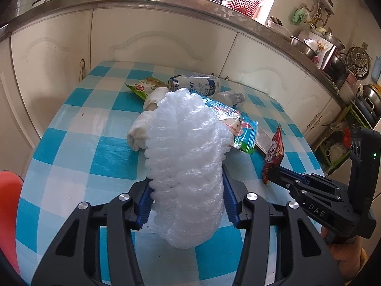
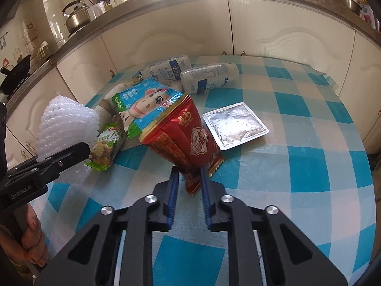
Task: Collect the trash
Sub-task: 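Lift the foam net and red wrapper and carry both toward the red bucket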
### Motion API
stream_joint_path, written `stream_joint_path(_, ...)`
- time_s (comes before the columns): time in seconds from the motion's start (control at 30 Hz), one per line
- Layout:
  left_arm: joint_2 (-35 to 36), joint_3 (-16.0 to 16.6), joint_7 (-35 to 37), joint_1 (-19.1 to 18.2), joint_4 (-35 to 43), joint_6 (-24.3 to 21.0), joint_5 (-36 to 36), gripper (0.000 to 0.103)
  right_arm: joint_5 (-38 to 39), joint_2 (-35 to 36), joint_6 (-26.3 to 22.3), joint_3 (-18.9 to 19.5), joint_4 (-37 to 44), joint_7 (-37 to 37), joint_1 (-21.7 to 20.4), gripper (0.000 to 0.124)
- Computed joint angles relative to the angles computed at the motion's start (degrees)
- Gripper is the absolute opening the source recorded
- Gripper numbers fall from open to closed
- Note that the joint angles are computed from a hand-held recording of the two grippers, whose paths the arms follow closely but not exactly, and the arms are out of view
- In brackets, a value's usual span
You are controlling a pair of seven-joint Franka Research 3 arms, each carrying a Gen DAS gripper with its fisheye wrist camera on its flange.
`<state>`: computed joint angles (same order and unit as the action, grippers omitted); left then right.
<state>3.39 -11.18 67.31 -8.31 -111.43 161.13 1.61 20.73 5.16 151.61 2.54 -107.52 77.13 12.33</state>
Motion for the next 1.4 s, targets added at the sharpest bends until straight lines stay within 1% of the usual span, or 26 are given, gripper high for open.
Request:
stream_joint_path(0.03, -0.56, 0.11, -0.39, 0.04, -0.58, 0.35, 0.28, 0.052, 0.26, -0.42, 0.15, 0.03, -0.35, -0.01, 0.01, 0.006)
stream_joint_path(0.17, -2.82, 0.68, -2.39, 0.25, -2.78, 1.13, 1.94, 0.052, -0.53, -2.02, 1.25, 0.08, -1.84, 0.58, 0.36, 0.005)
stream_joint_path(0.27, -4.39, 1.11, -3.85, 0.48, -4.48, 1.36, 3.12, 0.052, -3.77, -2.43, 1.11, -0.06, -2.06, 2.75, 0.73, 0.005)
stream_joint_path(0.33, -5.34, 1.39, -4.07, 0.59, -5.51, 1.32, 2.91, 0.052, -3.63, -2.44, 1.52, -0.01, -2.05, 2.58, 0.72, 0.007)
stream_joint_path(0.37, -5.89, 1.52, -4.10, 0.64, -6.14, 1.37, 2.71, 0.052, -3.34, -2.37, 1.91, 0.04, -2.03, 2.24, 0.72, 0.022)
stream_joint_path(0.4, -6.36, 1.63, -4.27, 0.68, -6.69, 1.37, 2.76, 0.052, -2.67, -1.81, 1.03, 0.10, -1.17, 1.10, 0.64, 0.040)
stream_joint_path(0.43, -6.79, 1.77, -4.15, 0.70, -7.16, 1.28, 2.63, 0.052, -2.70, -1.20, 0.72, 0.13, -0.42, 0.38, 0.63, 0.073)
stream_joint_path(0.47, -7.23, 1.91, -4.06, 0.72, -7.65, 1.22, 2.48, 0.052, -3.79, -0.83, 1.83, 0.12, -0.32, 0.40, 0.82, 0.085)
stream_joint_path(0.53, -8.08, 2.08, -4.65, 0.91, -8.66, 1.38, 3.00, 0.052, -5.59, 0.21, 3.12, 0.21, 0.51, -1.35, 1.09, 0.084)
stream_joint_path(0.6, -8.74, 2.25, -5.22, 1.08, -9.33, 1.24, 3.55, 0.052, -9.81, 1.93, 3.20, -0.22, 2.53, -0.59, 1.71, 0.081)
stream_joint_path(0.67, -9.24, 2.37, -5.80, 1.19, -9.89, 1.24, 3.91, 0.052, -10.90, 4.04, 1.52, -0.30, 5.53, -1.23, 1.72, 0.068)
stream_joint_path(0.73, -9.65, 2.39, -6.63, 1.47, -10.32, 1.22, 4.92, 0.052, -11.52, 5.89, 0.11, -0.45, 8.12, -1.80, 1.71, 0.064)
stream_joint_path(0.77, -9.81, 2.37, -7.16, 1.62, -10.50, 1.14, 5.54, 0.052, -12.54, 7.03, -1.31, -0.73, 9.74, -1.61, 1.87, 0.054)
stream_joint_path(0.83, -10.11, 2.54, -7.37, 1.61, -10.91, 1.27, 5.59, 0.052, -12.81, 8.35, -3.28, -0.89, 11.51, -1.73, 1.79, 0.045)
stream_joint_path(0.9, -10.27, 2.71, -7.29, 1.59, -11.17, 1.35, 5.44, 0.052, -13.21, 8.40, -3.40, -1.01, 11.39, -1.81, 1.90, 0.042)
stream_joint_path(1.03, -10.24, 2.91, -7.50, 1.61, -11.40, 1.74, 5.20, 0.052, -15.34, 6.71, -1.57, -1.48, 8.85, -0.22, 2.57, 0.036)
stream_joint_path(1.2, -10.74, 2.60, -9.64, 2.24, -11.87, 1.77, 7.12, 0.052, -15.37, 4.50, -0.21, -1.33, 6.17, 2.06, 2.53, 0.032)
stream_joint_path(1.4, -11.97, 1.55, -16.58, 4.37, -12.11, -0.07, 14.78, 0.052, -11.95, 1.64, 1.29, -0.46, 3.27, 2.78, 1.85, 0.029)
